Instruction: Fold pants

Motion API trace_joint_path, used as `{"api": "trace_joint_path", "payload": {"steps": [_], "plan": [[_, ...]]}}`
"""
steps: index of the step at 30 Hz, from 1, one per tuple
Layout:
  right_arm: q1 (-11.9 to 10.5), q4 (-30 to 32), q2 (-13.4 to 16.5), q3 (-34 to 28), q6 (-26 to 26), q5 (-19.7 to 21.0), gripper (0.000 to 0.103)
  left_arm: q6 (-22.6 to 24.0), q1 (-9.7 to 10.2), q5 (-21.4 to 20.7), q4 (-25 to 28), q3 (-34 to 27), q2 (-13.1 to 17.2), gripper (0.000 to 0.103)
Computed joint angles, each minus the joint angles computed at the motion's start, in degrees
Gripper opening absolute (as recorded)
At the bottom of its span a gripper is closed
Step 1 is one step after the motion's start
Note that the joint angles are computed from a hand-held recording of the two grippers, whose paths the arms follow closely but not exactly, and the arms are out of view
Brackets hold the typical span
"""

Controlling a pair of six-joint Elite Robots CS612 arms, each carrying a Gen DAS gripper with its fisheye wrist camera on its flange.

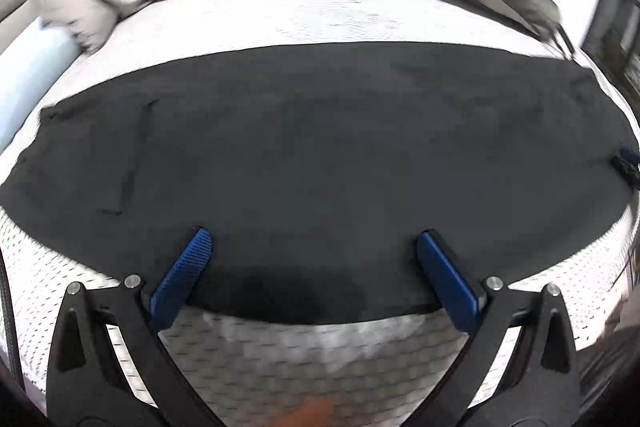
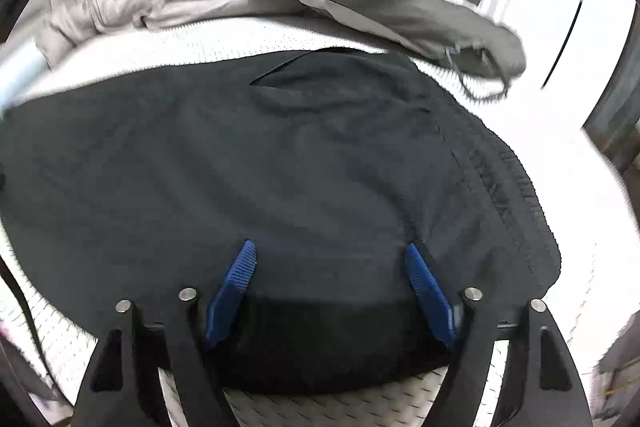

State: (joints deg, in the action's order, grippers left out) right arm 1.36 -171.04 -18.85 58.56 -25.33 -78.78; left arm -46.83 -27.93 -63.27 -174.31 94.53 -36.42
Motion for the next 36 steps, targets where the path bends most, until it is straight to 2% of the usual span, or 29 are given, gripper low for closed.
{"api": "trace_joint_path", "payload": {"steps": [1, 3, 4, 5, 6, 8, 10, 13, 15, 16, 18, 20, 24, 27, 30, 32, 34, 36], "plan": [[0.20, -0.62, -0.08, 0.32, -0.86, -0.90, 0.076, -0.78, 0.25, -0.10, -0.63, 0.44, -0.09, 0.102], [2.47, -0.89, 1.03, -2.11, -1.29, -5.42, 0.079, -1.30, 0.40, 0.11, -2.30, 2.37, -0.71, 0.102], [2.58, -1.69, 0.79, -1.56, -1.90, -5.60, 0.079, -1.49, 0.31, 0.67, -2.01, 2.37, -0.84, 0.102], [2.51, -2.60, 0.25, -0.59, -2.21, -4.19, 0.079, -1.05, 0.26, 0.72, -2.36, 2.30, -0.87, 0.102], [1.70, -5.19, -1.27, 2.77, -3.76, -0.95, 0.079, -0.08, 0.33, 0.39, -3.47, 2.39, -0.87, 0.102], [1.41, -9.25, -1.99, 4.61, -2.22, -0.64, 0.080, 0.59, -0.14, 0.84, -3.08, 2.06, -0.99, 0.102], [0.98, -10.76, -2.09, 5.14, -0.15, -4.03, 0.081, 0.43, 0.03, 0.69, -1.91, 1.31, -0.75, 0.102], [0.52, -6.01, -0.68, 2.22, 3.74, -8.47, 0.081, -0.60, 0.42, 0.05, 0.64, 0.24, -0.17, 0.102], [-0.71, 0.01, -0.05, 0.01, 6.30, -5.05, 0.081, -0.70, 0.34, 0.50, 0.15, 0.55, 0.02, 0.102], [-1.16, 0.40, -0.40, 0.34, 7.16, -3.31, 0.081, -0.62, 0.32, 0.62, -0.31, 0.77, -0.07, 0.102], [-1.22, -1.28, -1.40, 1.69, 7.38, -3.09, 0.081, -0.86, 0.15, 1.35, -0.54, 0.88, -0.18, 0.102], [-1.19, -3.96, -2.61, 3.42, 7.88, -0.75, 0.081, 0.31, -0.05, 0.71, -2.84, 0.85, -0.28, 0.102], [-0.05, -2.48, -3.23, 3.64, 6.21, 4.24, 0.085, 6.15, -0.40, -1.17, -5.36, -2.83, 0.84, 0.102], [2.16, 3.20, -2.02, 0.30, 4.12, 5.10, 0.085, 12.91, -0.47, -3.43, -2.45, -8.74, 3.00, 0.102], [4.70, 4.67, -1.35, -0.40, -0.50, 2.67, 0.085, 16.10, -0.09, -6.82, 5.97, -14.13, 4.98, 0.102], [5.53, 7.23, -0.18, -2.68, -2.53, 1.38, 0.085, 15.01, 0.23, -7.57, 10.64, -16.26, 5.88, 0.103], [5.44, 7.89, 0.37, -3.74, -1.96, 0.99, 0.085, 14.41, 0.93, -9.99, 9.97, -16.23, 6.05, 0.103], [5.08, 5.98, 0.61, -4.09, 0.10, -2.16, 0.085, 14.34, 1.13, -9.07, 9.09, -14.93, 5.47, 0.103]]}}
